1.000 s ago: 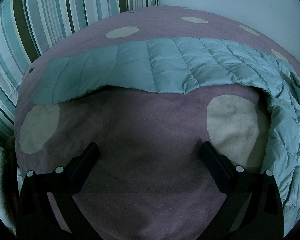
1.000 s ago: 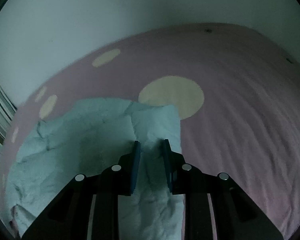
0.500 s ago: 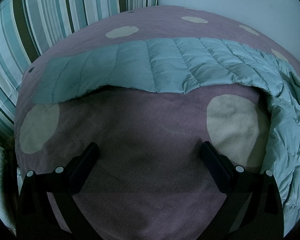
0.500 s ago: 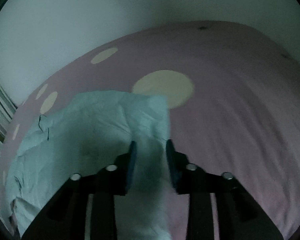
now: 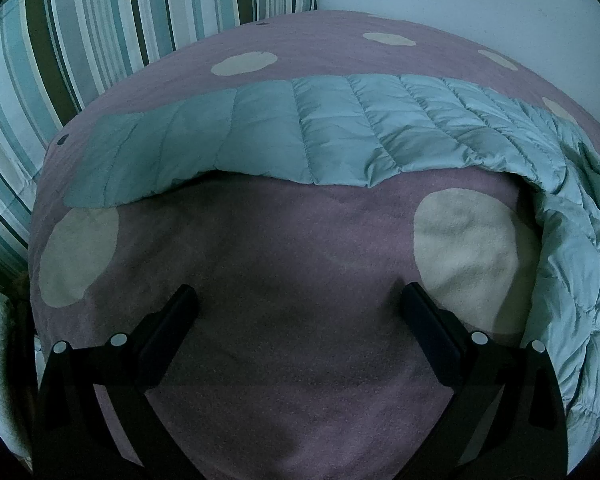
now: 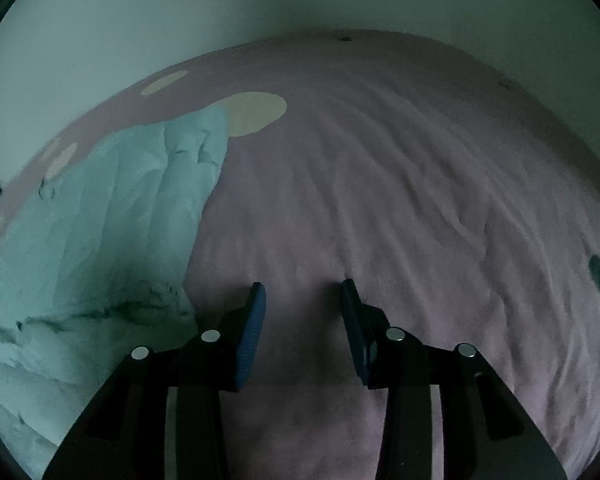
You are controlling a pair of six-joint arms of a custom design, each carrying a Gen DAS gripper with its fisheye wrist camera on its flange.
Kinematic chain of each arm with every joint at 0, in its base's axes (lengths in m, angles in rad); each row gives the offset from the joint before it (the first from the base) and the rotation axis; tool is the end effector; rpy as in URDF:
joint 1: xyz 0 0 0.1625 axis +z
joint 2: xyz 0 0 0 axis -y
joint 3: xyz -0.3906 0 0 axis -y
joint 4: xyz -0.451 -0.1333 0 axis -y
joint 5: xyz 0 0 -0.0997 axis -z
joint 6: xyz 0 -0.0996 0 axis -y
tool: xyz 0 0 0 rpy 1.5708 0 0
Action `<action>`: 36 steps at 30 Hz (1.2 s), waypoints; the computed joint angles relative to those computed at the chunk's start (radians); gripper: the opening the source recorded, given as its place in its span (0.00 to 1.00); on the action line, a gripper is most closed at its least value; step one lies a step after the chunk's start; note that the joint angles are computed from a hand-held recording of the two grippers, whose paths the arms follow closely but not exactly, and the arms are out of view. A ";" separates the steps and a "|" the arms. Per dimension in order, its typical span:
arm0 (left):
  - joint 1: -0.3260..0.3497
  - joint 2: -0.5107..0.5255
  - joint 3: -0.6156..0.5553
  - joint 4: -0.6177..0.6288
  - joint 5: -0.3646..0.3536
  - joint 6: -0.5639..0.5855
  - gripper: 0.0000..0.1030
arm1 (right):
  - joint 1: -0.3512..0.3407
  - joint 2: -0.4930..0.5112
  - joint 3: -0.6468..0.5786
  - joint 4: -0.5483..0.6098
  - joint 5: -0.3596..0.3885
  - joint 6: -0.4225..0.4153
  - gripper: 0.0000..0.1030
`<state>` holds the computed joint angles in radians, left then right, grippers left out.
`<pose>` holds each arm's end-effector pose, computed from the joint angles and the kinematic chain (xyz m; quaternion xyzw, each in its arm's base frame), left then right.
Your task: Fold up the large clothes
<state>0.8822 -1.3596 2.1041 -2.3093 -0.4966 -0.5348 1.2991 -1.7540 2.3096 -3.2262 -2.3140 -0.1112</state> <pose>-0.1554 -0.5364 0.1908 0.0675 0.8565 -0.2917 0.4203 -0.0499 -0.4248 0.3642 -0.2528 -0.7766 0.4191 0.3966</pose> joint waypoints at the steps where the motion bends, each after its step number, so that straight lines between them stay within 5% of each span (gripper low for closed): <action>1: 0.000 -0.001 0.000 -0.002 -0.002 0.001 0.98 | 0.004 0.008 -0.011 0.001 -0.002 -0.008 0.49; 15: 0.000 -0.002 0.000 0.003 -0.002 -0.002 0.98 | 0.001 0.040 0.006 -0.078 -0.008 -0.074 0.59; 23: 0.001 -0.002 0.000 -0.002 -0.002 0.001 0.98 | 0.073 0.153 -0.048 -0.250 -0.230 -0.208 0.64; 27: 0.004 -0.005 -0.002 0.004 -0.010 0.001 0.98 | 0.034 0.132 -0.047 -0.157 -0.225 -0.119 0.77; 36: 0.005 -0.123 0.025 0.022 -0.064 0.016 0.98 | 0.024 0.119 -0.046 -0.143 -0.207 -0.092 0.80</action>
<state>0.8873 -1.4822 2.1292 -2.2873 -0.5609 -0.5185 1.3230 -1.6349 2.2638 -3.3695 -2.5212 -0.2030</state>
